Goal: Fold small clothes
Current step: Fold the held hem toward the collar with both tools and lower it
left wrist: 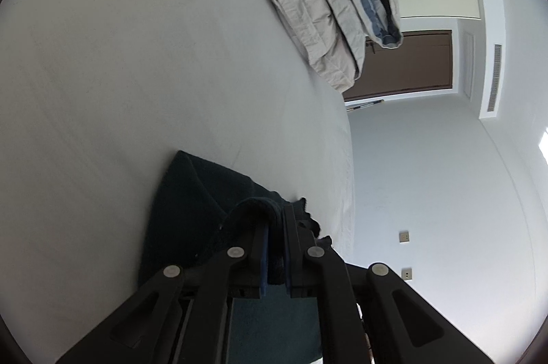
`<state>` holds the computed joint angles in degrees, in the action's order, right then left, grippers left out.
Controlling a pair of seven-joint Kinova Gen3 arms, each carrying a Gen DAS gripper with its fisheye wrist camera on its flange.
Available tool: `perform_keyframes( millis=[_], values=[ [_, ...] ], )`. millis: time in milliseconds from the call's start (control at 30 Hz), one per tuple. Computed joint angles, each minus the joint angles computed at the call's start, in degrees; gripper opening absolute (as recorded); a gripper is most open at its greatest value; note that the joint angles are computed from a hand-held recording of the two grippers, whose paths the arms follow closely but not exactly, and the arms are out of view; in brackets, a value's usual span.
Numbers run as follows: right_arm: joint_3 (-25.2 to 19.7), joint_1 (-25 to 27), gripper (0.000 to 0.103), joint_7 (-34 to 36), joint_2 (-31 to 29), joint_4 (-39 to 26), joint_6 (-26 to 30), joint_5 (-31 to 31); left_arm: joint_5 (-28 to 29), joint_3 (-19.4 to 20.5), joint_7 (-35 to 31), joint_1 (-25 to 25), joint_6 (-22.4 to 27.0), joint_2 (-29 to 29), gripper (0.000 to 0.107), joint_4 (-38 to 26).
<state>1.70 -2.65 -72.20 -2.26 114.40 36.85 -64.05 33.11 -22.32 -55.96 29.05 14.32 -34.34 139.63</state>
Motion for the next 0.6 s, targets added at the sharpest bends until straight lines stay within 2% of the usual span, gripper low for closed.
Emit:
perform_keyframes(
  millis=[33, 67, 100, 133, 167, 233, 300, 433, 600],
  values=[
    [-1.73, 0.60, 0.011, -1.94, 1.40, -0.64, -1.65, 2.33, -0.13, -2.10, -0.24, 2.08, -0.63, 1.20, 0.014, 0.27],
    [-4.38, 2.17, 0.014, -4.14, 2.53, -0.95, -3.74, 4.66, 0.65, -4.52, -1.41, 4.72, -1.84, 2.20, 0.029, 0.61],
    [-7.03, 3.81, 0.021, -6.37, 3.15, -1.20, -6.07, 6.99, 2.26, -5.88, -2.90, 6.50, -3.31, 2.50, 0.036, 1.27],
    [-9.69, 5.60, 0.049, -8.59, 3.09, -0.80, -8.40, 9.05, 3.38, -6.17, -3.81, 7.21, -4.73, 2.44, 0.046, 1.84],
    [-12.34, 8.02, 0.065, -10.08, 2.14, 0.37, -10.31, 10.18, 3.56, -5.40, -3.79, 6.87, -5.55, 1.68, 0.053, 2.41],
    [-17.63, 13.33, 0.065, -10.81, 1.43, 0.88, -11.35, 10.84, 1.61, -1.87, -0.96, 3.00, -5.15, 0.21, 0.062, 2.75],
    [-22.55, 18.63, 0.065, -13.22, 0.42, 0.35, -9.09, 14.57, -2.82, 2.63, 3.57, -2.31, -2.14, -2.02, 0.065, 2.08],
    [-33.17, 28.67, 0.065, -15.57, -6.10, 0.25, -3.27, 23.89, -11.04, 12.18, 10.81, -12.15, 7.18, -6.15, 0.067, -1.13],
    [-45.93, 36.70, 0.063, -19.24, -12.02, -1.69, 3.37, 35.54, -15.23, 23.64, 14.70, -20.25, 18.83, -10.51, 0.067, -4.59]
  ],
)
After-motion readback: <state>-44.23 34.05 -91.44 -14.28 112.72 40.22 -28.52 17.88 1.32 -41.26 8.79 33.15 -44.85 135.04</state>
